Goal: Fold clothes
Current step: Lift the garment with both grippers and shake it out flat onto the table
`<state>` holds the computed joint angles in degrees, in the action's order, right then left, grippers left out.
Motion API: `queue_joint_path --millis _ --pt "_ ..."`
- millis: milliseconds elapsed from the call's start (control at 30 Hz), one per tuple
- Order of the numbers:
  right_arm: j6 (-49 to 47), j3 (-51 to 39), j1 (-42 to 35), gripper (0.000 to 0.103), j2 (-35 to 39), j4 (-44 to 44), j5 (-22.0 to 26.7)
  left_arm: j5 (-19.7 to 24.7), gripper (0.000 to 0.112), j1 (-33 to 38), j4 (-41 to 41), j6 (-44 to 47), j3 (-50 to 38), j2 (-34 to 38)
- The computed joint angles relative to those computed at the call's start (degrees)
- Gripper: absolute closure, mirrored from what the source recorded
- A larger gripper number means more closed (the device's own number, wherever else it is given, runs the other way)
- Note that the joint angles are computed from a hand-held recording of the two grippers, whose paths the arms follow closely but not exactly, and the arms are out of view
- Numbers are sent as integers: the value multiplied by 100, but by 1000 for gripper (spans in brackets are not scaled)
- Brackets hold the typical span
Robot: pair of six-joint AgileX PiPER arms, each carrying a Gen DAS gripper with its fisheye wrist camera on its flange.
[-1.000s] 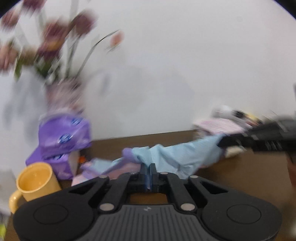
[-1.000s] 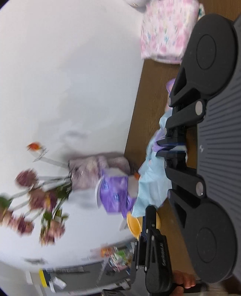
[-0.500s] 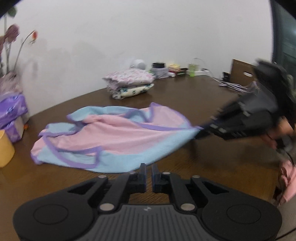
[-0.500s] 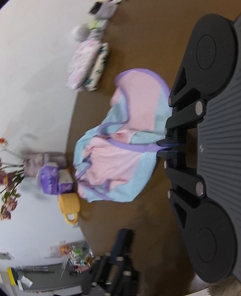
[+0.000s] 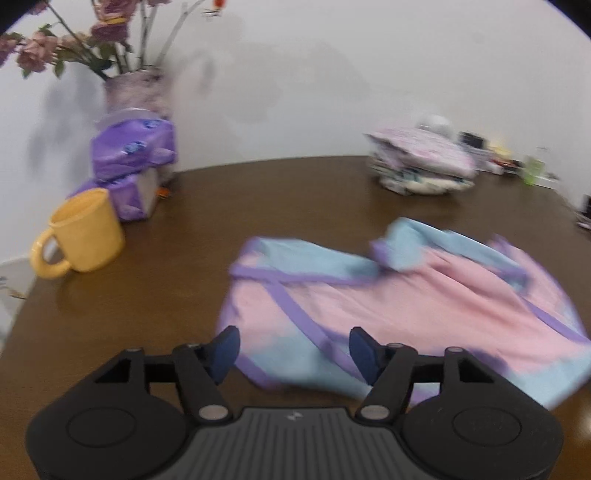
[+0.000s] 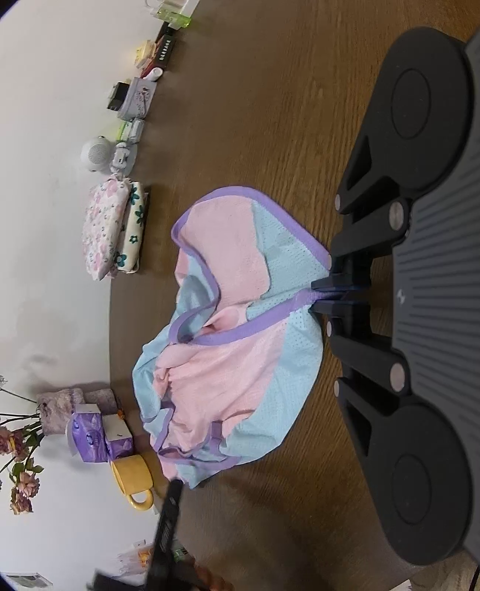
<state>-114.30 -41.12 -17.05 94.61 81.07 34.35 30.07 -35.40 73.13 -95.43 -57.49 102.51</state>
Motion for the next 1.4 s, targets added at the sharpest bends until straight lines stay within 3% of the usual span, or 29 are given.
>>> queue_joint_path --millis 67,167,200,233,267,433,567,800,900,1033,1167,1300,1400 --pt "47 -60 8 100 58 19 23 170 40 172 -329 559 -464 331" --pt "58 -163 29 100 183 76 45 167 43 445 -1166 1861 -1195 852" --pt "65 -197 48 100 224 101 52 155 54 538 -1484 2331 -1439 1025" --pt "98 -256 65 100 251 107 68 106 95 631 -1881 2840 -1607 1121" --pt "152 -340 89 100 271 101 86 52 107 714 -2204 3259 -1731 1203" --pt "421 -793 212 100 374 75 165 -7 109 658 -1818 3402 -1534 840" --pt "985 -1800 523 100 555 45 -67 451 109 668 -1397 3196 -1945 570" --pt "3777 -4815 1043 100 1050 -1572 -568 1448 109 637 -921 3544 -4172 568" --pt "4289 -5598 1141 100 981 -2003 -775 1582 109 402 -286 3534 -4605 415" --pt "3996 -5665 1108 100 646 -2025 -828 2011 109 -135 785 3204 -3937 -100" --pt "2422 -4385 884 100 126 -1215 -594 2209 109 -775 1423 2334 -1905 -1015" --pt "963 -2696 543 100 -346 -713 -156 2680 109 -1822 1260 1408 189 -1515" --pt "241 -1412 243 100 -591 -689 157 2547 109 -2550 767 314 1341 -1420"
